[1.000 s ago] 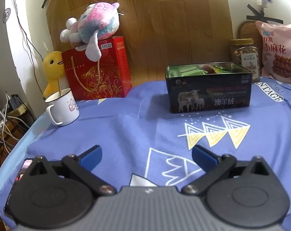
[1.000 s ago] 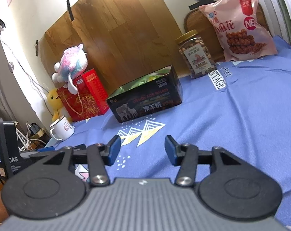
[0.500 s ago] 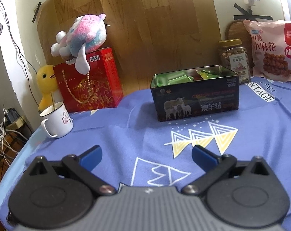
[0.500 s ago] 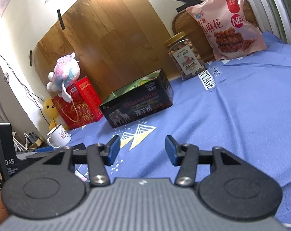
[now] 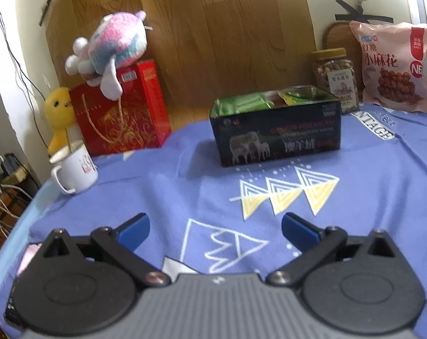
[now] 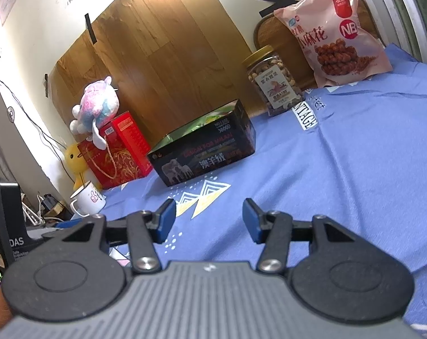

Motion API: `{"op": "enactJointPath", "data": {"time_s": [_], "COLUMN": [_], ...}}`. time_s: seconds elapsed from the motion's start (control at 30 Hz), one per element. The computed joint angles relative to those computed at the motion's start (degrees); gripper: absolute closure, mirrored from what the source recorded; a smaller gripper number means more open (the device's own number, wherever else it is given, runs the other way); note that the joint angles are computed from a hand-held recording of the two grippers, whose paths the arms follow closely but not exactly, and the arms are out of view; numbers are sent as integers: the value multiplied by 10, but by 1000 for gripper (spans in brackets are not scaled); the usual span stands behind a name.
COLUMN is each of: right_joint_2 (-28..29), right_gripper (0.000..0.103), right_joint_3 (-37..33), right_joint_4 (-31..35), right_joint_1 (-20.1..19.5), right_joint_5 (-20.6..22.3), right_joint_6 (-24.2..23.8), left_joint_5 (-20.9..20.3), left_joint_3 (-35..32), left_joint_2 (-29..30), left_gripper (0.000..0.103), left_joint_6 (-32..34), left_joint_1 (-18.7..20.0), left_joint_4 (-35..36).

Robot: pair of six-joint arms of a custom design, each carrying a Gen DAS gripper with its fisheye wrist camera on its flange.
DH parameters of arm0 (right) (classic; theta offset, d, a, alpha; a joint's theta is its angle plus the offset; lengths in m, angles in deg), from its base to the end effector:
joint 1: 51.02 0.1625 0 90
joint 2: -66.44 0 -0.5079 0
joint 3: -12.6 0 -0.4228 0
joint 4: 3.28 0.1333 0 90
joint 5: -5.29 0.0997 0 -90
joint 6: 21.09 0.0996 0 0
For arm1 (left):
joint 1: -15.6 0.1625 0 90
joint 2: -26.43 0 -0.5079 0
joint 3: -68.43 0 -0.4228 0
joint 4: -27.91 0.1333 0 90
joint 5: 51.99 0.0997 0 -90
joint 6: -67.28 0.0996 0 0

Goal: Organize snacks

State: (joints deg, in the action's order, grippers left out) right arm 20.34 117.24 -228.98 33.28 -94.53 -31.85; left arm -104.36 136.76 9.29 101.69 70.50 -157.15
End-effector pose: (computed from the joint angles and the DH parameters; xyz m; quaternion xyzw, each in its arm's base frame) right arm 0.0471 -0.6988 0.2432 -0.0189 -0.7805 0.6053 0.1552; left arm -0.3454 -0.8290 -0.0050 0.4016 0.7901 -0.3554 0.2970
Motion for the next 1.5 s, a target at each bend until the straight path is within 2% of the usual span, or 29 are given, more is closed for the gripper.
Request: {"op": "enactJointPath", "data": {"time_s": [0.1,0.33,0.63,0.97,1.5], "right_joint_2": [1,1,8,12,13], "right_gripper": [48,48,42,41,41], "right_joint_3": [-2,0,-5,-5,-7], "right_joint_4": [5,5,10,18,37], "right_joint_1": [0,2,5,9,10], "right_joint_5": [-1,-4,-8,-11,-6], "right_joint_6": [0,-4,-10,-14,-15], "left_joint_5": [-8,-18,-16,7,34], "left_joint_3": [3,13,20,17,17], "left_joint_2": [-6,-13,-19,-19,-15], "left_gripper": [0,0,0,0,0], "left_joint_6": [-22,-40,-55,-81,-77], "left_joint_1": [3,6,8,9,11], "left_joint_4": [30,51,67,93,71]}}
